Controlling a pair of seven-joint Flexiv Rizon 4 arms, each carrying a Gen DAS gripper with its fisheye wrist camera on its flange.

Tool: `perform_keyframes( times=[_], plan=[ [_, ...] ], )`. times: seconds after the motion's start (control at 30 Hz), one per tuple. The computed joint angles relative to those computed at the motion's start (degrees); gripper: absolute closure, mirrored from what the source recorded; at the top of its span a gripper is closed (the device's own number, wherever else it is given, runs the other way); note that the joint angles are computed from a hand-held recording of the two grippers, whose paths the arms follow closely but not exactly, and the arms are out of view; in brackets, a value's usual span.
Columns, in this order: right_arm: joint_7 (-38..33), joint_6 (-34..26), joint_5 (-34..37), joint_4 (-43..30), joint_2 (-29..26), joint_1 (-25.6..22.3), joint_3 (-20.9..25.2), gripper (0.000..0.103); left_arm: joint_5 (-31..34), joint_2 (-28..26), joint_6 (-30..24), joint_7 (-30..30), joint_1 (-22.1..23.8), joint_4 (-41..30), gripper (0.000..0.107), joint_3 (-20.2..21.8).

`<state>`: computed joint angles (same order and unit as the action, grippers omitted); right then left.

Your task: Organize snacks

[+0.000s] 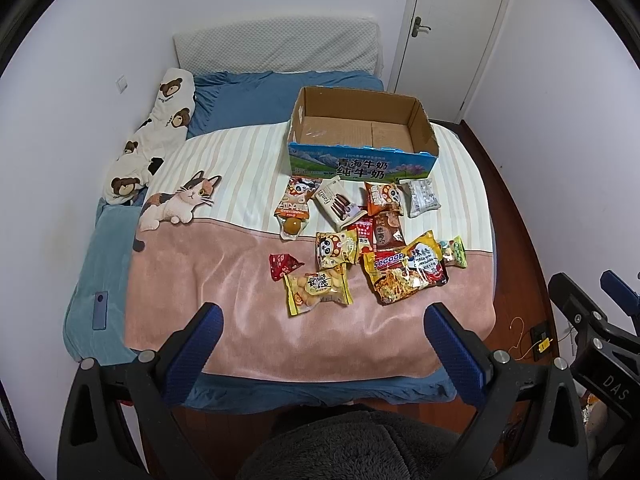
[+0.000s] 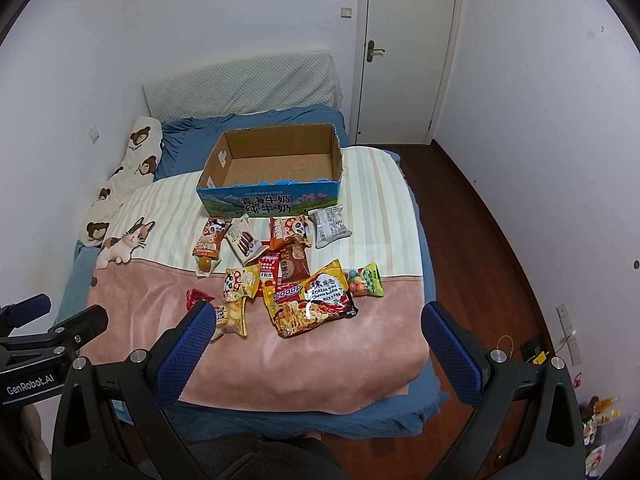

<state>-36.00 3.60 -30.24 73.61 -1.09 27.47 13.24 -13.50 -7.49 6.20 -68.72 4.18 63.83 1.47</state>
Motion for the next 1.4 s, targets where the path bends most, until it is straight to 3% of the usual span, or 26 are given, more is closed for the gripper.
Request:
perform_keyframes(
  times=[0.37,0.77,0.97,1.13,1.23,1.4],
  plan=[
    [0.1,0.2,-0.1,-0.6,-0.1,-0.1,-0.3,0.0,0.4,-1.9,-0.9,-0.8,-0.1,-3.4,0.004,-0.6],
    [0.9,2.4,1.6,1.9,1.5,-1.4,-0.1,0.0,0.3,-1.1,0.5,-0.3,-0.5,-2.0,0.004,-0.4],
    [2.8,5.6,4.5,5.1,2.5,-3.2,-0.3,0.0,3.4,-1.2,5.6,-1.2,-1.5,1.2,0.004,-0.1],
    [5.1,12.1,13.6,10.5,1.9,-6.5,-2.0,0.0,9.4,-3.7,10.2,-3.8,-2.7,2.8,0.004,0.2],
    [6.3,16.6,22.4,14.0,-0.5,-9.1,-3.5,0.0,13.1,-6.6,11.5,-5.5,-3.3,2.4,0.004,0.5],
    [7.2,21.8,32.9,16.7,-6.7,-12.1,-5.1,0.0,18.2,-11.9,10.3,-7.2,-4.3,0.4,0.004,1.4]
  ],
)
